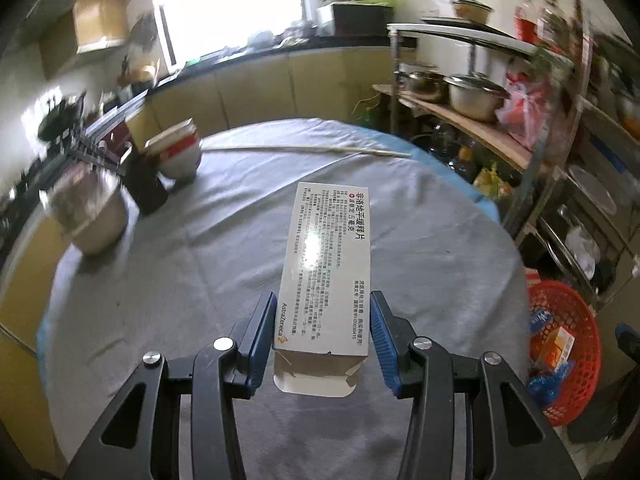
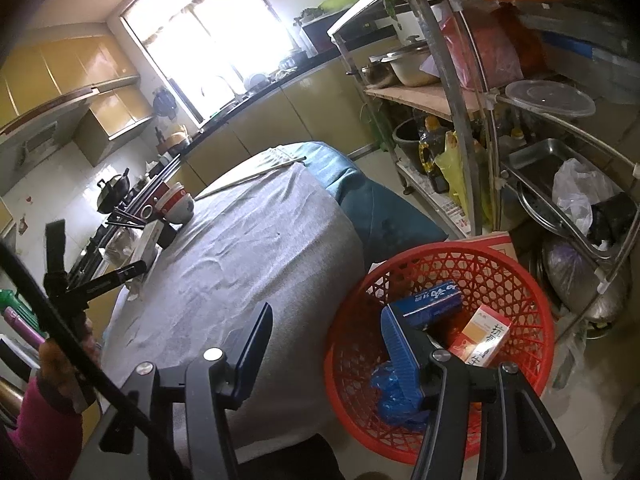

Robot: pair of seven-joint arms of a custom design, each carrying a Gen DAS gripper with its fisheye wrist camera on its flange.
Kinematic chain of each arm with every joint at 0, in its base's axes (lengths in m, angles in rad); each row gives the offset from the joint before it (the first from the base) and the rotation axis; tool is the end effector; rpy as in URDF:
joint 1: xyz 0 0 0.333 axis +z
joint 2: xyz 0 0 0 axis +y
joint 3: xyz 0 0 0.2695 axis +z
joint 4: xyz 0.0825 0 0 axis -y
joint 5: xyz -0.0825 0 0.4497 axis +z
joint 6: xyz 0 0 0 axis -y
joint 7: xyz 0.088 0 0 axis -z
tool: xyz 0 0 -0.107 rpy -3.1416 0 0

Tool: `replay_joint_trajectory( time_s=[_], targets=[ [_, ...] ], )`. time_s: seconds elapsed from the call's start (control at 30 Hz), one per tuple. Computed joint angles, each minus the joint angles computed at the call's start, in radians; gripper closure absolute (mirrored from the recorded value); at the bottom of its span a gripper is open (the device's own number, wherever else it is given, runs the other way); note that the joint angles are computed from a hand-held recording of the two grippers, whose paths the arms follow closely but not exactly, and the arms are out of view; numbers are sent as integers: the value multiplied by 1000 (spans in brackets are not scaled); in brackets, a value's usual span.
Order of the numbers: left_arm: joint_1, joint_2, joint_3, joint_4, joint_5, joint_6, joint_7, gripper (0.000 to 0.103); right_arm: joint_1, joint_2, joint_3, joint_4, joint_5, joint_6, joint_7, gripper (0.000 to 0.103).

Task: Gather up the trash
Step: 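Carry the white medicine box in the left gripper over the red basket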

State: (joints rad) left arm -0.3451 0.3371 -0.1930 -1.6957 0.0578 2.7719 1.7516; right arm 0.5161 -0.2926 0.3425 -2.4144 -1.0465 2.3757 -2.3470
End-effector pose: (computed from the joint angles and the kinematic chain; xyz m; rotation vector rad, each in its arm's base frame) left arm 0.6434 -0.3715 0.4179 -1.0627 2.3747 -0.8490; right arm 0.3651 0.4021 0.3648 -0.8771 2.1321 -0.5848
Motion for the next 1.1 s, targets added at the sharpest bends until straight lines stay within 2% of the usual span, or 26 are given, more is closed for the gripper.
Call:
replay_joint_trajectory(
  time_s=[0.17,0.27,0.67,0.93,1.1],
  targets=[
    [-60,-64,17,-82,115,45,-49,55,4,-23,7,-25,1,-7,26,42],
    [-69,-89,5,-114,146,56,-56,55,6,-44,13,-45,5,-14,39,42],
    [-94,-130,-55,-178,140,61,6,55,17,-176,47,-167,70,-60,108,42],
    [-131,-128,-72,-191,147,58,29,55,33,-283,70,-259,135,-96,147,42],
    [-144,-111,-93,-177,111,25,79,55,38,-324,76,-303,168,-92,157,42]
  ],
)
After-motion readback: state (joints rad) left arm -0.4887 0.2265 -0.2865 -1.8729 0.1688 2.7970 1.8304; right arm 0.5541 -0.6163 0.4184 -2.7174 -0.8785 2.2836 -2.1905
